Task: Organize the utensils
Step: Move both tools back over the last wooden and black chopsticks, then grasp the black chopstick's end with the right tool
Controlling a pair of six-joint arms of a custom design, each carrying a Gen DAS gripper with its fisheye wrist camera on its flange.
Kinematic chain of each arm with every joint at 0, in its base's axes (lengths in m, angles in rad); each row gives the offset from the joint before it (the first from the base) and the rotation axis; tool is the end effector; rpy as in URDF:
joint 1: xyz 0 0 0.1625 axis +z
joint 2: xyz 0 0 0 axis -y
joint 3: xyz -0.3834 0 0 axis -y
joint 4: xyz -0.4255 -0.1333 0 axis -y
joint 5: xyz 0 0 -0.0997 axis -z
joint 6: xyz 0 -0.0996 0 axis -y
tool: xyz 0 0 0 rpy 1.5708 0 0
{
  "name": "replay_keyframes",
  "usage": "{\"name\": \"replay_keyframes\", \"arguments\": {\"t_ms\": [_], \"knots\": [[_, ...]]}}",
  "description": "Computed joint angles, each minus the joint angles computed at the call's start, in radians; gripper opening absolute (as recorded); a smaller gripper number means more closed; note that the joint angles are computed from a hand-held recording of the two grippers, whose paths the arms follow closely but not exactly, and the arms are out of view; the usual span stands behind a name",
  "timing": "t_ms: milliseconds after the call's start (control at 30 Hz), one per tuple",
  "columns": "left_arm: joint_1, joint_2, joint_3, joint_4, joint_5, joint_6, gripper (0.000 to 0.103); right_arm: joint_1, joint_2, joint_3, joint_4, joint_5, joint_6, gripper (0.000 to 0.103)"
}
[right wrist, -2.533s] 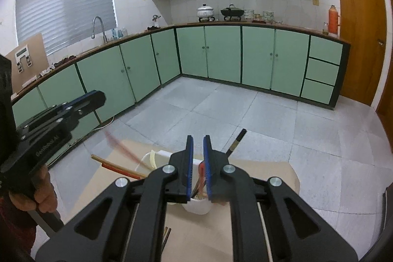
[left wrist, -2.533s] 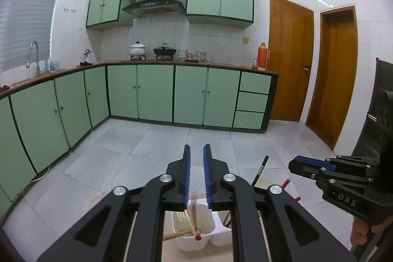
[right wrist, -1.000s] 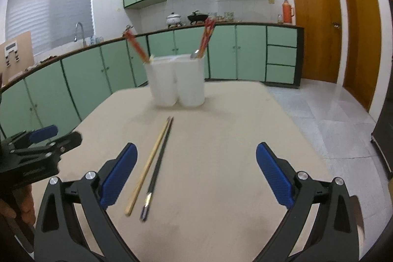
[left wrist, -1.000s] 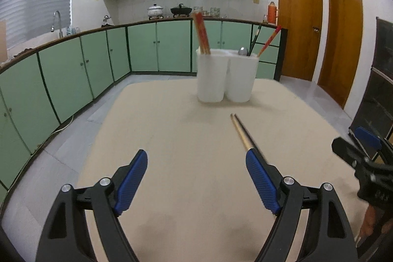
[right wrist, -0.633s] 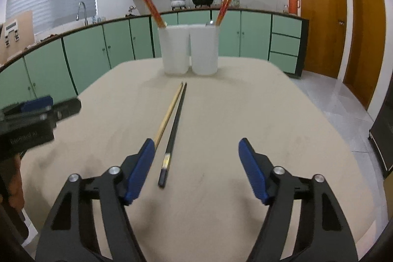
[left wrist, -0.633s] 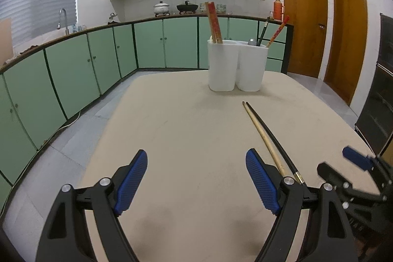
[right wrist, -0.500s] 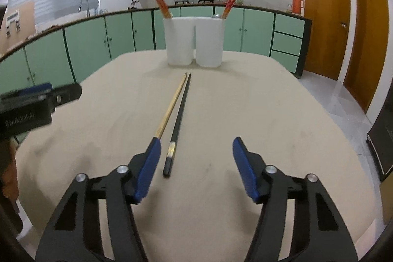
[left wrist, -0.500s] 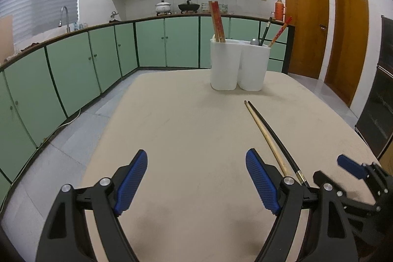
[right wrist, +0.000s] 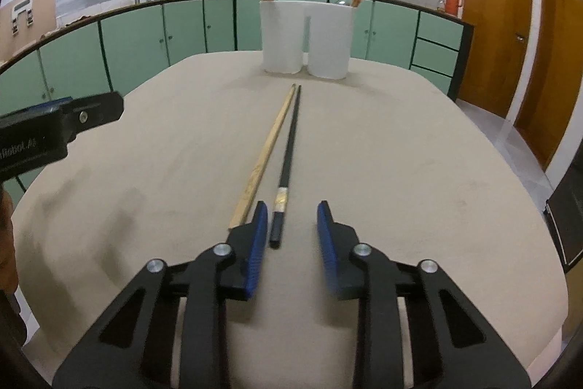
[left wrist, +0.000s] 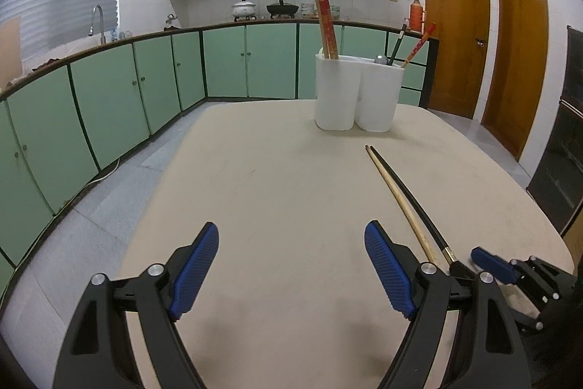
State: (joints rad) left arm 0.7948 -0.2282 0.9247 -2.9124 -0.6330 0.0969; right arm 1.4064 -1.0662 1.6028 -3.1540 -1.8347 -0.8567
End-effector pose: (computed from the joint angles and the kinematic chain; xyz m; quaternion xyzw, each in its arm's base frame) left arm -0.4184 -0.7313 -0.0109 0.2278 0.8273 -0.4094 0.3099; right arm -0.0061 -0.6925 0.3188 0.2295 -0.8300 0.3765 0.3415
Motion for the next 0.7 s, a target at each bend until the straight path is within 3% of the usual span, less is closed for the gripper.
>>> {"name": "replay_keyframes", "arguments": {"t_ms": [200, 467, 700], "knots": [[-0.002, 0.003, -0.003, 0.006, -0.001, -0.015, 0.081, -0.002, -0.003, 0.008, 0.004, 0.012, -0.015, 0.007], [-0.012, 0.024, -0.029, 0.028, -0.007, -0.018, 0.081, -0.011, -0.016, 0.003, 0.027, 0.026, 0.025, 0.006], [-0.025, 0.065, -0.081, 0.079, -0.029, -0.057, 0.081, -0.034, -0.014, -0.048, 0.01, -0.008, 0.105, 0.006]]}}
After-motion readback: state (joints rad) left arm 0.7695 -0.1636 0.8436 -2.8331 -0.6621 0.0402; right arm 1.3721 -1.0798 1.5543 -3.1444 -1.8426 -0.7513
